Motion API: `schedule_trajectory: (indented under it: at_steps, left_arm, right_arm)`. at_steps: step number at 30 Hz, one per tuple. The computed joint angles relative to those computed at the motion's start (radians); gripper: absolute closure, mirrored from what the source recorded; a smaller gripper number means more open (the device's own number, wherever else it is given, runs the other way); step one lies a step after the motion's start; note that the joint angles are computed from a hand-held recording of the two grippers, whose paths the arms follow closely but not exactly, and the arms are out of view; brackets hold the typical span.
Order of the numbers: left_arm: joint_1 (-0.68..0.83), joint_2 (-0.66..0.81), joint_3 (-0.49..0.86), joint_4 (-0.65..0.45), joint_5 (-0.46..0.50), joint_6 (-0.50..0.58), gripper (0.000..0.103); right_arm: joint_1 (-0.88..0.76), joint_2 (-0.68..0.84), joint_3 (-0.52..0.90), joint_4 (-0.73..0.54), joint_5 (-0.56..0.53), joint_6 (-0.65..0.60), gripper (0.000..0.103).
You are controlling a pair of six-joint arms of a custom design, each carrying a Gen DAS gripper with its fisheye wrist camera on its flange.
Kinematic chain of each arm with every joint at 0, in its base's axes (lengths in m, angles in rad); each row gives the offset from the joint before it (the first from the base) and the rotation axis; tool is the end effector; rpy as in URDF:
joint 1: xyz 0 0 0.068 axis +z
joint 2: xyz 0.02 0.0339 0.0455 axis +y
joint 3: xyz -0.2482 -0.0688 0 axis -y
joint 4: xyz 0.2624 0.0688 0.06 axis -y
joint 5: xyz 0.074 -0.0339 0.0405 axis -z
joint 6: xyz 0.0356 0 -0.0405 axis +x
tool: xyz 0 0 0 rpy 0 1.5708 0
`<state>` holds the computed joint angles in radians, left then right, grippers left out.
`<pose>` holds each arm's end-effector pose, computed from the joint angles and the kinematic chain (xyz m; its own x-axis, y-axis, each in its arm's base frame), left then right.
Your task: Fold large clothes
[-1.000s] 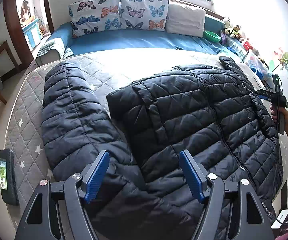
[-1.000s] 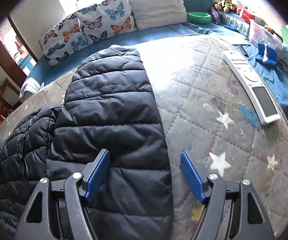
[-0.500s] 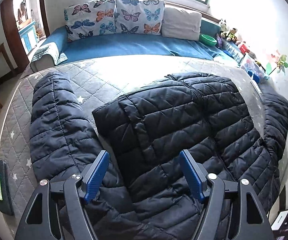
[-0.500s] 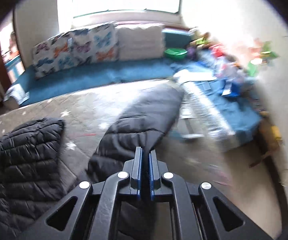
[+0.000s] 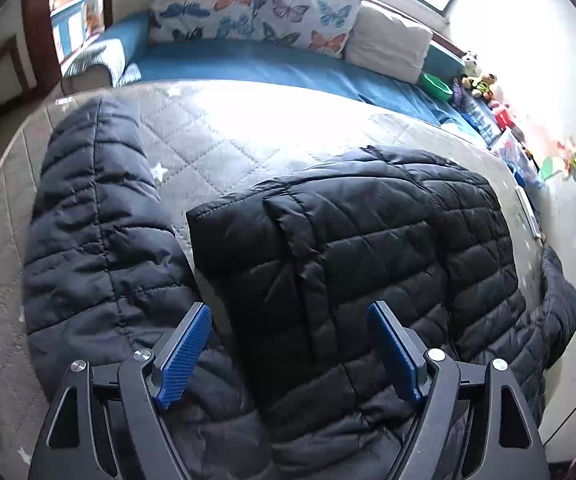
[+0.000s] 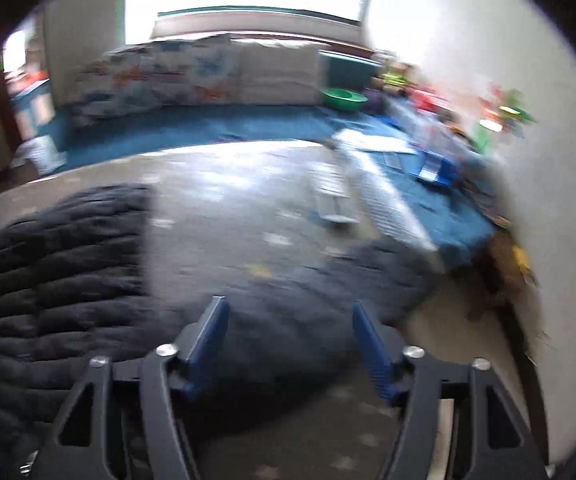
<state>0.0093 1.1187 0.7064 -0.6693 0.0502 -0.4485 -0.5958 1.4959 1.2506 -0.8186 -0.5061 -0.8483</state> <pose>0.2275 0.0003 0.1899 -0.8016 -0.4405 -0.4042 -0.3699 0.8966 -0.2437 0.2759 -0.1662 0.2636 -0.7006 -0.3177 -0.6389 -0.3471 0.9341 -0.0839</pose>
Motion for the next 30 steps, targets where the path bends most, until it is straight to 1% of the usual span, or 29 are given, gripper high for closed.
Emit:
schedule_trajectory:
  at_steps: [2,4,6,7,9,10,12,13,16,18,21,23,25,26,27,28,29,30]
  left_arm:
    - [0.033,0.053,0.006,0.039,0.036,-0.002,0.017]
    - [0.051,0.11,0.022,0.063,0.046,0.001,0.017]
    - [0.068,0.17,0.044,0.085,0.044,0.005,0.017]
    - [0.085,0.202,0.055,0.098,0.065,0.01,0.017]
    - [0.125,0.254,0.07,0.128,0.139,0.008,0.017]
    - [0.147,0.28,0.081,0.14,0.178,0.003,0.017]
    - [0.168,0.319,0.109,0.145,0.218,0.0,0.017]
    - [0.177,0.337,0.125,0.15,0.24,0.009,0.017]
    - [0.194,0.374,0.164,0.159,0.266,0.013,0.017]
    - [0.209,0.398,0.183,0.173,0.276,0.012,0.017]
    - [0.224,0.461,0.222,0.189,0.269,-0.016,0.017]
    - [0.231,0.487,0.236,0.193,0.27,-0.027,0.017]
    - [0.231,0.509,0.245,0.219,0.263,-0.038,0.017]
    - [0.228,0.509,0.241,0.241,0.256,-0.041,0.026]
    - [0.225,0.504,0.235,0.257,0.244,-0.037,0.032]
    - [0.216,0.493,0.228,0.273,0.227,-0.021,0.043]
    - [0.217,0.48,0.223,0.277,0.224,-0.01,0.057]
    - [0.214,0.455,0.21,0.292,0.222,-0.002,0.065]
  right_arm:
    - [0.072,0.036,0.017,-0.06,-0.025,-0.007,0.032]
    - [0.143,0.087,0.032,-0.094,-0.037,-0.014,0.032]
    - [0.228,0.137,0.021,-0.055,-0.024,0.019,0.032]
    - [0.246,0.158,0.02,-0.05,-0.022,0.025,0.032]
    - [0.311,0.271,0.089,-0.055,-0.007,0.075,0.032]
    - [0.33,0.301,0.103,-0.053,-0.004,0.092,0.032]
    - [0.383,0.39,0.169,-0.03,0.007,0.143,0.032]
    - [0.403,0.388,0.161,-0.023,0.007,0.165,0.032]
    - [0.444,0.507,0.276,-0.018,-0.003,0.235,0.032]
    - [0.463,0.602,0.382,-0.041,-0.015,0.282,0.032]
    - [0.483,0.658,0.434,0.002,0.011,0.332,0.032]
    - [0.494,0.737,0.525,-0.061,0.005,0.342,0.032]
    - [0.494,0.764,0.548,-0.082,-0.018,0.35,0.032]
    - [0.492,0.761,0.539,-0.083,-0.034,0.344,0.032]
    - [0.49,0.722,0.479,-0.032,-0.041,0.347,0.034]
    - [0.486,0.692,0.44,0.0,-0.044,0.341,0.048]
    - [0.485,0.652,0.391,0.034,-0.038,0.33,0.061]
    - [0.482,0.602,0.336,0.077,-0.03,0.327,0.067]
